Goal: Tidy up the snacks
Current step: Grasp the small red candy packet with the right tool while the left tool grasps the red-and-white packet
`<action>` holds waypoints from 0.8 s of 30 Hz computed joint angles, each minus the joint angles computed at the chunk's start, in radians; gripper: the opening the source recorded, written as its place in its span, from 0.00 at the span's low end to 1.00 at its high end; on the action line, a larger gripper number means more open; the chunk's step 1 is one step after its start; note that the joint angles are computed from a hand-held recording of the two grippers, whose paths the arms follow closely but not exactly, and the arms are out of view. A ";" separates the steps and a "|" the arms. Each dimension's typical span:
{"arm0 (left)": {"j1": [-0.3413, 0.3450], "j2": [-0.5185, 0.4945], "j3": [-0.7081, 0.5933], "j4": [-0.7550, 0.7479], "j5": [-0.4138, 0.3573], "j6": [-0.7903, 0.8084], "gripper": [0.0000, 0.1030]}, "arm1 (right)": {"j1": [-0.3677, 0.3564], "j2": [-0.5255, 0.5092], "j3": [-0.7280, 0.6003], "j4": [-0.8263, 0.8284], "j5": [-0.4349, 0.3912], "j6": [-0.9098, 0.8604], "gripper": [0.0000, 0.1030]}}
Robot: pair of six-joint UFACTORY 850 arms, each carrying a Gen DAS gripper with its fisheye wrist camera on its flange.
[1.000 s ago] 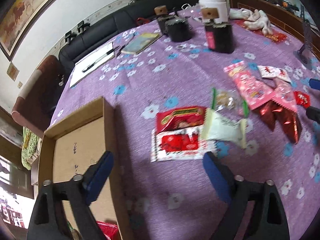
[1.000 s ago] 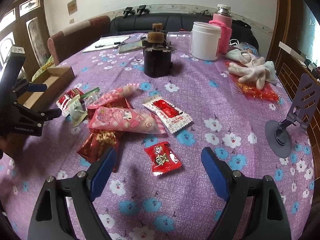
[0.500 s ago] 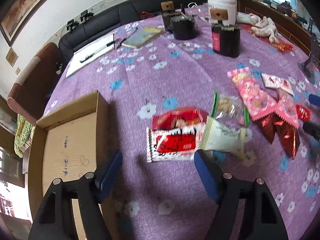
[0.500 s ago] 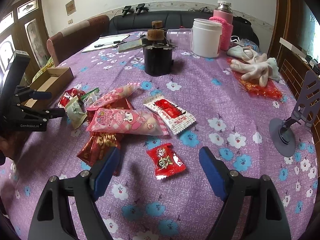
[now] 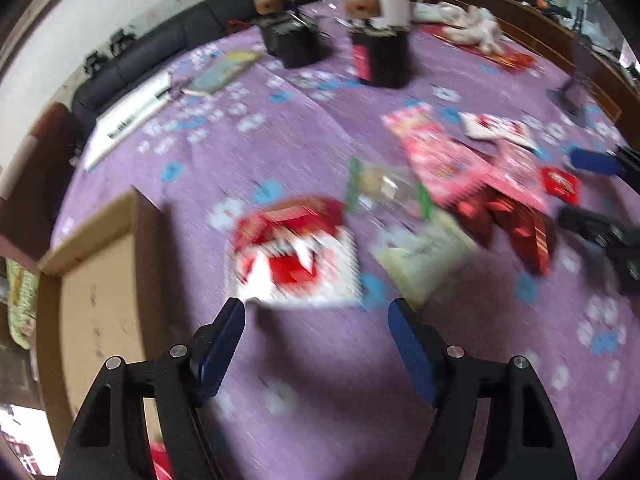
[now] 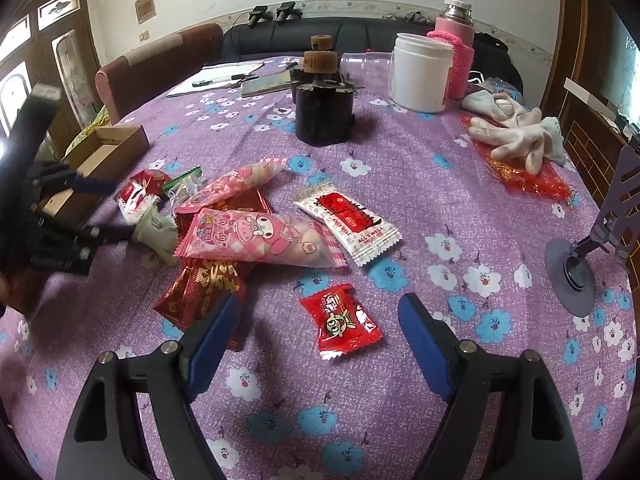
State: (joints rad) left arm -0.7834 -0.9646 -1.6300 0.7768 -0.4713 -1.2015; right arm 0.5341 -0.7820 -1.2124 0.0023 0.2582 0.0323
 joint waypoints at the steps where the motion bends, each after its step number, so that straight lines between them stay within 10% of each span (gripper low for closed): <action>1: -0.002 0.004 0.008 -0.023 0.021 0.020 0.75 | 0.000 0.002 0.003 -0.003 0.002 0.003 0.79; 11: 0.003 -0.032 -0.059 0.149 -0.179 -0.167 0.76 | -0.004 0.001 0.002 -0.007 0.002 0.012 0.79; 24: 0.028 -0.009 -0.011 0.119 -0.029 -0.153 0.52 | -0.014 -0.018 -0.017 -0.058 -0.034 0.066 0.63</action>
